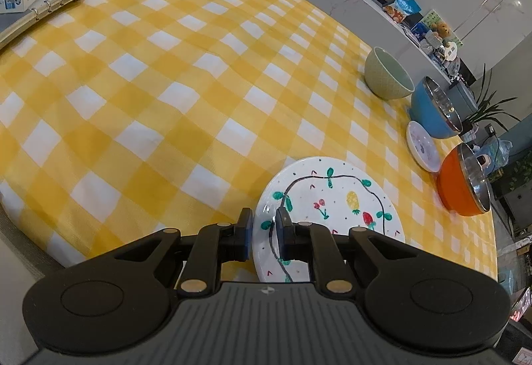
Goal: Organize plates and bowls
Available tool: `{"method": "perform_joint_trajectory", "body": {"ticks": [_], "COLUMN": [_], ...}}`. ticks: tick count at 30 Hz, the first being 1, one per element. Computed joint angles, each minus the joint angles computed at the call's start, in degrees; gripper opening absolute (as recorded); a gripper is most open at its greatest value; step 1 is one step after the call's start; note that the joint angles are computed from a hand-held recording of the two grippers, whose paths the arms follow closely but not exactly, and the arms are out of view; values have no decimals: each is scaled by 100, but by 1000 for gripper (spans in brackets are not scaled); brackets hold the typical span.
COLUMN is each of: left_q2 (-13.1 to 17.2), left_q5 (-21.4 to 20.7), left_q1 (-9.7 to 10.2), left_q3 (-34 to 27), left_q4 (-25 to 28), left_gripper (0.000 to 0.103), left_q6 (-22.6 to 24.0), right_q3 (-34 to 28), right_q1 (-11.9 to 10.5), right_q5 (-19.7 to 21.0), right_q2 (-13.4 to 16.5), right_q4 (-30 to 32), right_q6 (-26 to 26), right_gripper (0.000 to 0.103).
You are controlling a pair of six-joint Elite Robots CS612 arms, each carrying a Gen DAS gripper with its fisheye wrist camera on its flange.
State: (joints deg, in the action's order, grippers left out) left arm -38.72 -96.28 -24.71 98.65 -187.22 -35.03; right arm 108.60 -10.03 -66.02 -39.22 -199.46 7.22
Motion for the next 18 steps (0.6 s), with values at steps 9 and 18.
{"method": "perform_joint_trajectory", "body": {"ticks": [9, 18], "left_q2": [-26, -57], "left_q5": [169, 294], "left_q1": [-48, -107], "left_q3": [23, 51], "left_q4": [0, -24], "left_gripper": [16, 9], "left_q6": [210, 471], "right_q3": [0, -11], "right_q1": [180, 361], "right_q5": [-652, -1317], "right_q2": [22, 69], "right_q4": [-259, -473], "right_q6": [-773, -1409], "right_gripper": [14, 1]}}
